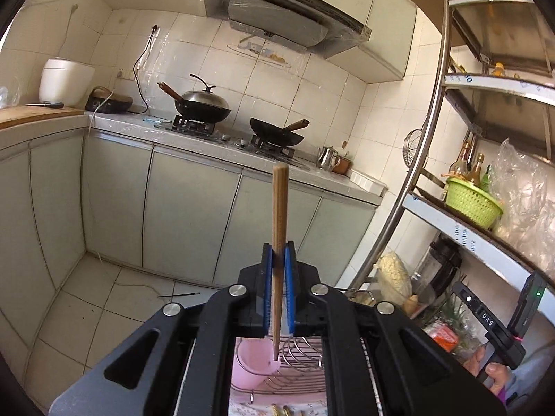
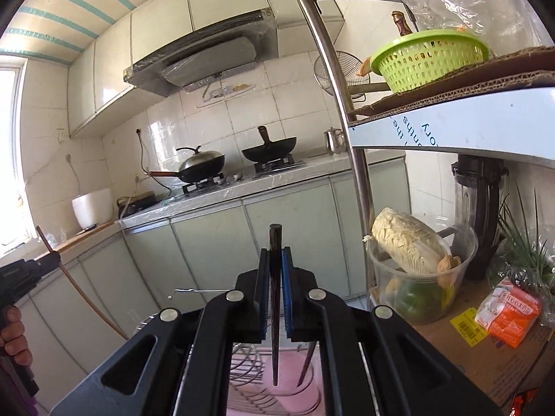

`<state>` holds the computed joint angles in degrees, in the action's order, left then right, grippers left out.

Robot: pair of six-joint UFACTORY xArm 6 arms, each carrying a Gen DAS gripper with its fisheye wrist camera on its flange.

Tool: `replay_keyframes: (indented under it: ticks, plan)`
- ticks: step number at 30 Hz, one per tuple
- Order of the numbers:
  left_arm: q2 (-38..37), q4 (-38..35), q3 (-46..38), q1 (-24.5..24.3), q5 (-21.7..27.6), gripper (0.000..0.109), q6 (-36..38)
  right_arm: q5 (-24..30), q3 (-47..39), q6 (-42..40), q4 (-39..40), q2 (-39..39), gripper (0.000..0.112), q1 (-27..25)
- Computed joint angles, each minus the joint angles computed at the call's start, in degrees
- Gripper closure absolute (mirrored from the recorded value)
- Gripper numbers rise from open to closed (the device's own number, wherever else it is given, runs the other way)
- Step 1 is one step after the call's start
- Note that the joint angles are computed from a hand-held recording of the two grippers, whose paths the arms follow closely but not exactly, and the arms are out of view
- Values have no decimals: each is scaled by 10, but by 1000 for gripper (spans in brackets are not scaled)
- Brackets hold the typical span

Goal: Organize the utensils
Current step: 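Lift the wooden chopstick with the left tool while the right tool carries its chopstick to the cup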

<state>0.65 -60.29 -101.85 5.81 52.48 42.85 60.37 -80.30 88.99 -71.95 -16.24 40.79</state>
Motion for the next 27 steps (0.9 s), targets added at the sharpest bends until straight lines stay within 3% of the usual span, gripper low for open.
replay_keyframes:
  ticks: [4, 19, 24, 27]
  plan:
    - [21, 40, -3, -20, -19, 103, -14, -8, 13, -5, 21, 6, 106, -20]
    - [78, 145, 9, -44, 2, 102, -75, -95, 94, -2, 170, -3, 106, -83]
    - [101, 156, -6, -46, 22, 102, -92, -105, 92, -10, 186, 8, 106, -90]
    - [94, 159, 7, -52, 2, 102, -85, -116, 94, -12, 198, 12, 106, -95]
